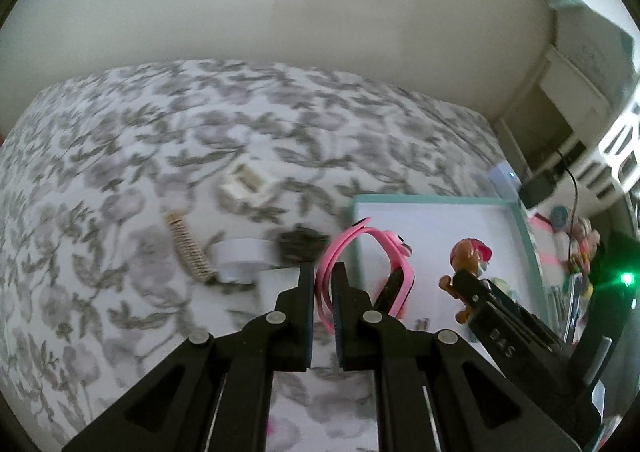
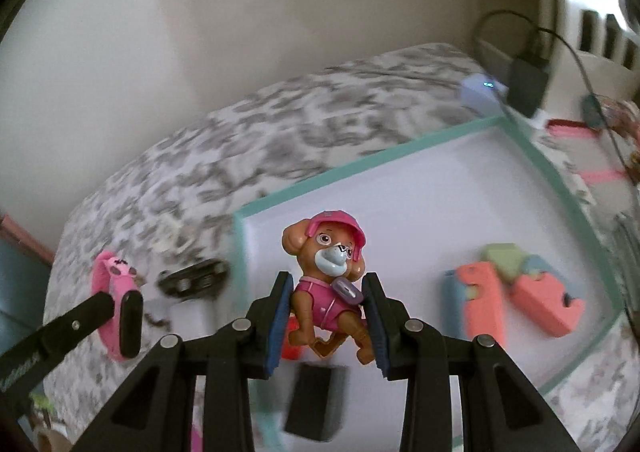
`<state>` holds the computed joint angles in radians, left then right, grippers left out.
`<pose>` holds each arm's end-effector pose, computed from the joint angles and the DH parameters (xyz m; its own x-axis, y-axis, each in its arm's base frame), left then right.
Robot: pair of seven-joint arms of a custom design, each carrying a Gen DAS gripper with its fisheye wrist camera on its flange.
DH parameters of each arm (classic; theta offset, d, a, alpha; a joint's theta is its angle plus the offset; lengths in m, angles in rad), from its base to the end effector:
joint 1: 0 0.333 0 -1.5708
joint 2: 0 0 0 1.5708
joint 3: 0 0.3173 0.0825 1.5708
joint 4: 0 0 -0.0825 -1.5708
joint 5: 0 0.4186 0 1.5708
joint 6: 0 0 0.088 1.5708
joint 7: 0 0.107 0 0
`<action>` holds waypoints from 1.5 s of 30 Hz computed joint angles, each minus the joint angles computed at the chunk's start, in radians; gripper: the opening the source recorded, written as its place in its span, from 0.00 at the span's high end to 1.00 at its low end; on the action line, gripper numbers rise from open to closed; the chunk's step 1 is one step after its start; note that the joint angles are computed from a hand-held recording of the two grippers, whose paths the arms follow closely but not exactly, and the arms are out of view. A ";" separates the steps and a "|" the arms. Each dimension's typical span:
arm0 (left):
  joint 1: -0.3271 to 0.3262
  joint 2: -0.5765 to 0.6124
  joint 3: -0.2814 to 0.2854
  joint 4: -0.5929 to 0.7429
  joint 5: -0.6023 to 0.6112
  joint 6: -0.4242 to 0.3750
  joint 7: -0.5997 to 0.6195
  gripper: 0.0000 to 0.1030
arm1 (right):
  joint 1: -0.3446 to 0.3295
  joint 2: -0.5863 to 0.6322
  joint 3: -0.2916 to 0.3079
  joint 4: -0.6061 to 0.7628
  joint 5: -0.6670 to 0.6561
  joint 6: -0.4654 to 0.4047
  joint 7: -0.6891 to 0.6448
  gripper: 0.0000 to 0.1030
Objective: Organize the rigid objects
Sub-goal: 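Carry the watch band into the tray with the left tool while the right tool carries the figure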
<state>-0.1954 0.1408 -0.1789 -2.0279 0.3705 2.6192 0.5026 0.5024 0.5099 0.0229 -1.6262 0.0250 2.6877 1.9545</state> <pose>0.5969 -0.2401 0.4105 0.3542 -0.9103 0.2143 -0.8008 -0.4136 -0.4331 0.6554 0.3759 0.3702 0.1701 -0.9592 -0.2260 -0.8797 -0.0445 -0.4735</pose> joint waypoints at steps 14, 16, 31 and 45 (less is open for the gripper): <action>-0.057 0.202 -0.006 0.174 -0.013 0.067 0.086 0.92 | 0.052 -0.012 -0.130 -0.024 -0.246 -0.013 0.281 0.63; -0.074 0.217 0.005 0.193 0.008 0.066 0.080 0.92 | 0.051 -0.008 -0.130 -0.019 -0.268 -0.018 0.294 0.63; -0.098 0.305 0.010 0.275 0.007 0.034 0.118 0.91 | 0.019 0.019 -0.102 0.003 -0.264 -0.052 0.288 0.63; -0.096 0.310 0.003 0.291 -0.025 -0.009 0.161 0.88 | 0.022 0.026 -0.102 0.011 -0.263 -0.059 0.271 0.62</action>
